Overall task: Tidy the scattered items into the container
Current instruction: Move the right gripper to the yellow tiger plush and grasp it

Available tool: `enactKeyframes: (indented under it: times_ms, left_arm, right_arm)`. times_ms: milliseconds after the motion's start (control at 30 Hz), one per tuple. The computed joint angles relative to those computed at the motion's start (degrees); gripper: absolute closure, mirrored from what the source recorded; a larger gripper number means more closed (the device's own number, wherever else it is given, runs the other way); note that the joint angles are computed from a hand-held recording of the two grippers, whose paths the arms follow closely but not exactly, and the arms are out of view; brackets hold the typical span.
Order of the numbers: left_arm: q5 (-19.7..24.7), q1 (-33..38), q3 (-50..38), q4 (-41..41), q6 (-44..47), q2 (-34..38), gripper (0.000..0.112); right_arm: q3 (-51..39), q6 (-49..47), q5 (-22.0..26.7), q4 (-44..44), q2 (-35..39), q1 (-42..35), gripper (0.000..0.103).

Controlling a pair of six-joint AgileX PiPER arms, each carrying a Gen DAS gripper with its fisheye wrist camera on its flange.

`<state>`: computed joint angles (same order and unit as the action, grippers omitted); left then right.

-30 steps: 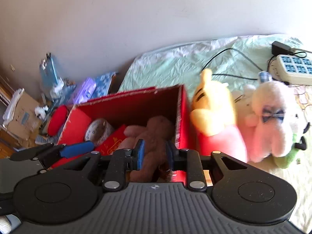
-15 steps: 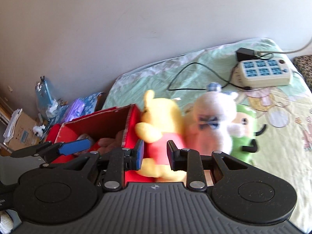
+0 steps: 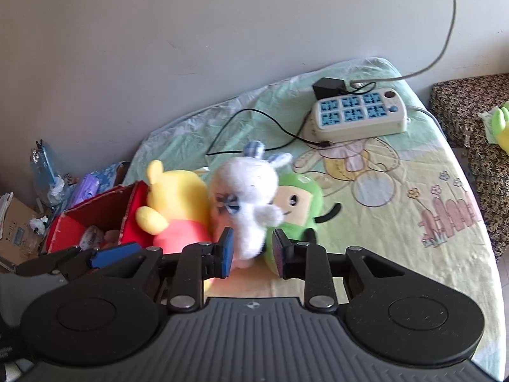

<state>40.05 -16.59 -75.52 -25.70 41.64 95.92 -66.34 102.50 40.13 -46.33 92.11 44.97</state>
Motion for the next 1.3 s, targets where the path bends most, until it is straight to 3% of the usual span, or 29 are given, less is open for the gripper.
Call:
enactKeyframes:
  times_ms: [233,467,533,633,667,800,1000,1200,1300]
  left_arm:
    - [-0.9,1.8,4.3,-3.5,3.5,-0.1,0.038]
    - [-4.8,1.8,4.9,1.8,-1.2,-0.2,0.035]
    - [-5.4,2.1,5.2,1.5,-0.5,0.0,0.033]
    - [-6.1,2.6,6.1,-0.4,1.6,0.0,0.032]
    - [-6.7,2.6,6.6,-0.3,1.6,-0.1,0.032]
    - [-8.4,2.7,7.2,0.6,0.0,0.3,0.031]
    - [-11.9,3.5,10.2,-4.9,4.3,0.5,0.024]
    - [-18.8,1.4,12.8,-3.4,4.5,1.0,0.019]
    - [-20.5,0.0,13.0,-3.3,4.4,1.8,0.016]
  right_arm:
    - [2.8,-4.5,-6.3,2.6,-0.7,-3.7,0.074]
    - [-0.6,-16.8,-15.8,12.4,3.9,-8.8,0.073]
    - [-3.4,-22.9,-17.5,16.4,6.1,-9.6,0.069]
    - [-10.3,-35.7,-18.1,23.4,10.9,-10.5,0.051]
    - [-13.0,-40.3,-17.5,25.7,12.7,-10.7,0.044]
    - [-25.1,-60.7,-11.9,37.9,20.2,-11.2,0.04]
    - [-41.4,-76.0,0.6,44.8,30.4,-11.7,0.031]
    - [-52.5,-77.8,8.2,41.7,38.0,-11.7,0.03]
    - [-50.9,-78.6,6.0,47.3,38.3,-14.2,0.03]
